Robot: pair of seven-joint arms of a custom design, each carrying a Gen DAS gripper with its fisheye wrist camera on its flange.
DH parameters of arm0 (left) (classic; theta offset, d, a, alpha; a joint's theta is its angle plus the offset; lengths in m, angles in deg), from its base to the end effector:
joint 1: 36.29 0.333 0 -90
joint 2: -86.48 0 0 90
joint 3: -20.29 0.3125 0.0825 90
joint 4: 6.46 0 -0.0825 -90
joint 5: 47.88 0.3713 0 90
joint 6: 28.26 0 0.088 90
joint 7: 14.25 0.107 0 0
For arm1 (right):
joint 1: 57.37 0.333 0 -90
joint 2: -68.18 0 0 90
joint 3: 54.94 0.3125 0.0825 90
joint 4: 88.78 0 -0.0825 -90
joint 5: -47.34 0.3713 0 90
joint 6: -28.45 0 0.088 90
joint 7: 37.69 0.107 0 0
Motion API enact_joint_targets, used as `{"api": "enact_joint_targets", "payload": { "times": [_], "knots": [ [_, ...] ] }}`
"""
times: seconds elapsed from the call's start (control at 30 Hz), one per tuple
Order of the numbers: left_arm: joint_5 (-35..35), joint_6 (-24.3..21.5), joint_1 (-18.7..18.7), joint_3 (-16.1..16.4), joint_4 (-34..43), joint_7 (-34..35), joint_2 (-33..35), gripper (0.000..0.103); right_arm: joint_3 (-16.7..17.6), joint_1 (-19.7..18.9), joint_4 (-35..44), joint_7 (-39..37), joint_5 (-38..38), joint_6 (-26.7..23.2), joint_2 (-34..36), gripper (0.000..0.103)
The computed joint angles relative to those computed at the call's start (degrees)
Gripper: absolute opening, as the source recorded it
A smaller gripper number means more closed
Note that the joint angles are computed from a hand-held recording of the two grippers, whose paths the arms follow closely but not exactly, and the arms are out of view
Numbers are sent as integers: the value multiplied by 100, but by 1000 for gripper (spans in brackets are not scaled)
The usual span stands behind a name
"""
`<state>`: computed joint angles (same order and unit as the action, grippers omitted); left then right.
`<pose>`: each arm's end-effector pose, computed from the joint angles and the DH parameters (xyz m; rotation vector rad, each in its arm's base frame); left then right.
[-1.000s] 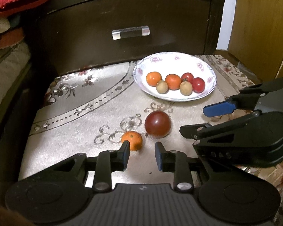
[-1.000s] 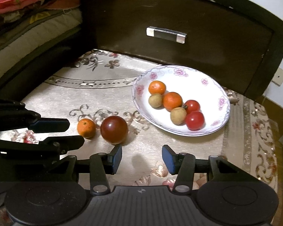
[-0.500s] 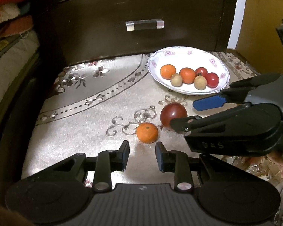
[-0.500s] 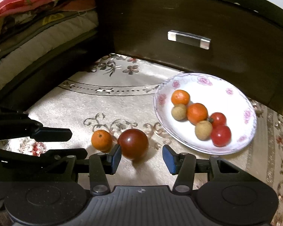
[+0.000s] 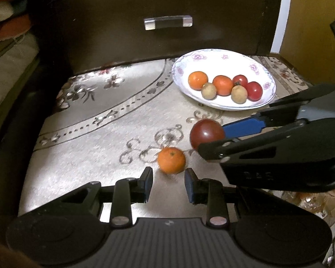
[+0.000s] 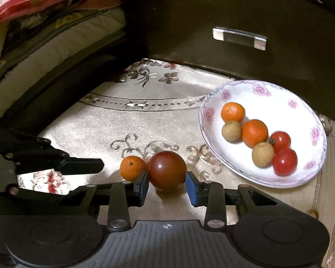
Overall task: Organize fruits
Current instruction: 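Grasp the large dark red tomato with the right tool while the left tool grasps the mandarin, then carry the dark tomato and mandarin over the white bowl with both tools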
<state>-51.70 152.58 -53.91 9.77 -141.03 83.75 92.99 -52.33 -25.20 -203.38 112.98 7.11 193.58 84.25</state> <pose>0.4891 -0.2532 0.3719 -1.2931 2.3234 -0.8225 0.4935 0.3859 0.3829 -1.9265 1.6237 -0.4376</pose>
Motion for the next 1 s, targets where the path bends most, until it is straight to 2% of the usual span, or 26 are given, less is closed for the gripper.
{"api": "enact_joint_targets", "payload": {
  "times": [0.07, 0.1, 0.13, 0.2, 0.23, 0.33, 0.43, 0.5, 0.67, 0.8, 1.0],
  "knots": [
    [-114, 23, 81, -132, 62, 155, 65, 37, -32, 21, -83, 93, -47, -63, -105, 31],
    [-23, 47, -28, -22, 97, 86, 108, 37, -55, 28, -149, 183, -104, -85, -177, 31],
    [115, 59, -186, 149, 137, -40, 154, 37, -50, 11, -206, 237, -130, -105, -237, 31],
    [750, 121, -754, 811, 224, -659, 256, 37, -18, -39, -329, 313, -158, -167, -363, 31],
    [727, 138, -854, 914, 267, -702, 299, 37, -1, -59, -378, 358, -191, -211, -417, 31],
    [393, 71, -474, 495, 410, -582, 408, 37, 92, -160, -500, 346, -180, -334, -534, 31],
    [651, 26, -846, 884, 468, -832, 470, 37, 178, -227, -595, 283, -151, -451, -601, 31],
    [781, -3, -929, 970, 467, -922, 490, 37, 198, -270, -656, 289, -175, -378, -630, 31],
    [855, -22, -832, 879, 456, -965, 498, 36, 237, -328, -663, 226, -124, -353, -627, 32],
    [1034, 22, -1009, 1072, 445, -1131, 507, 36, 215, -293, -624, 360, -262, -391, -609, 32],
    [1154, 12, -1036, 1111, 457, -1237, 510, 36, 190, -249, -508, 502, -456, -460, -531, 35]
  ]
}}
